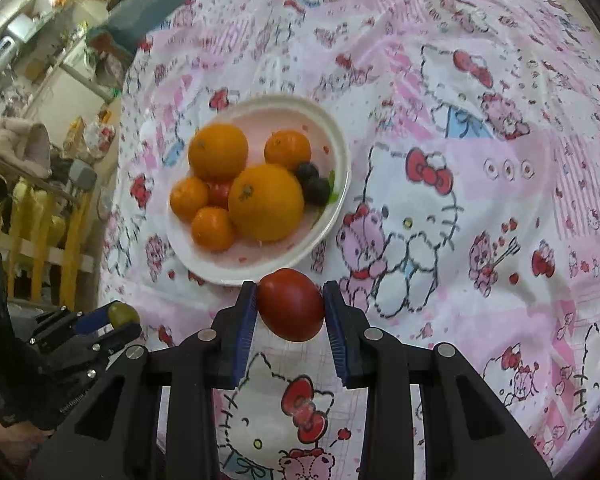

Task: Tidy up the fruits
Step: 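Place the green grape and the red tomato on the plate, open both grippers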

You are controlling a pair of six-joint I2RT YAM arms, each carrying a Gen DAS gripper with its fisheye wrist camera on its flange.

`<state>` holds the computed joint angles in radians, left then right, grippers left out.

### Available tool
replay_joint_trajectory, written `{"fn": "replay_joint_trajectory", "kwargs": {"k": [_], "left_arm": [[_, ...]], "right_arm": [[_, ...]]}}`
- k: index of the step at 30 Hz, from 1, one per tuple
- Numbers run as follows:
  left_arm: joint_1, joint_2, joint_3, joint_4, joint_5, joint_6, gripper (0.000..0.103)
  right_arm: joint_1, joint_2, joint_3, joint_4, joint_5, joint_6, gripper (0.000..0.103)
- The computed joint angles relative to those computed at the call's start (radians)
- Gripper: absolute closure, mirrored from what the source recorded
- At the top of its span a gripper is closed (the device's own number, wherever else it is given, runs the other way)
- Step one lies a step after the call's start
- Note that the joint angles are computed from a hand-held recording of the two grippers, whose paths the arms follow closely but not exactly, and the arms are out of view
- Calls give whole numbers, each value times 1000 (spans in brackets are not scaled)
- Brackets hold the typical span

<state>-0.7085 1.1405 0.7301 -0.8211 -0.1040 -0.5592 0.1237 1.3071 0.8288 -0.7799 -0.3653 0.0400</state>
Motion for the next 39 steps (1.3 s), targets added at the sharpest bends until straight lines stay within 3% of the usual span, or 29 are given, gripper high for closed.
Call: {"fn": "replay_joint_trajectory", "kwargs": {"k": [9, 24, 37, 39], "left_arm": [[133, 146, 146, 50, 23, 121, 78], [190, 350, 210, 222, 76, 179, 78], [167, 488, 285, 264, 106, 193, 77], [164, 503, 299, 252, 106, 189, 77]], "right_arm": [[-81, 64, 46, 72, -44, 47, 68], [-17, 314, 134, 264, -33, 176, 67], [-31, 388, 154, 293, -83, 198, 65], [-38, 372, 144, 300, -93, 197, 50]]}}
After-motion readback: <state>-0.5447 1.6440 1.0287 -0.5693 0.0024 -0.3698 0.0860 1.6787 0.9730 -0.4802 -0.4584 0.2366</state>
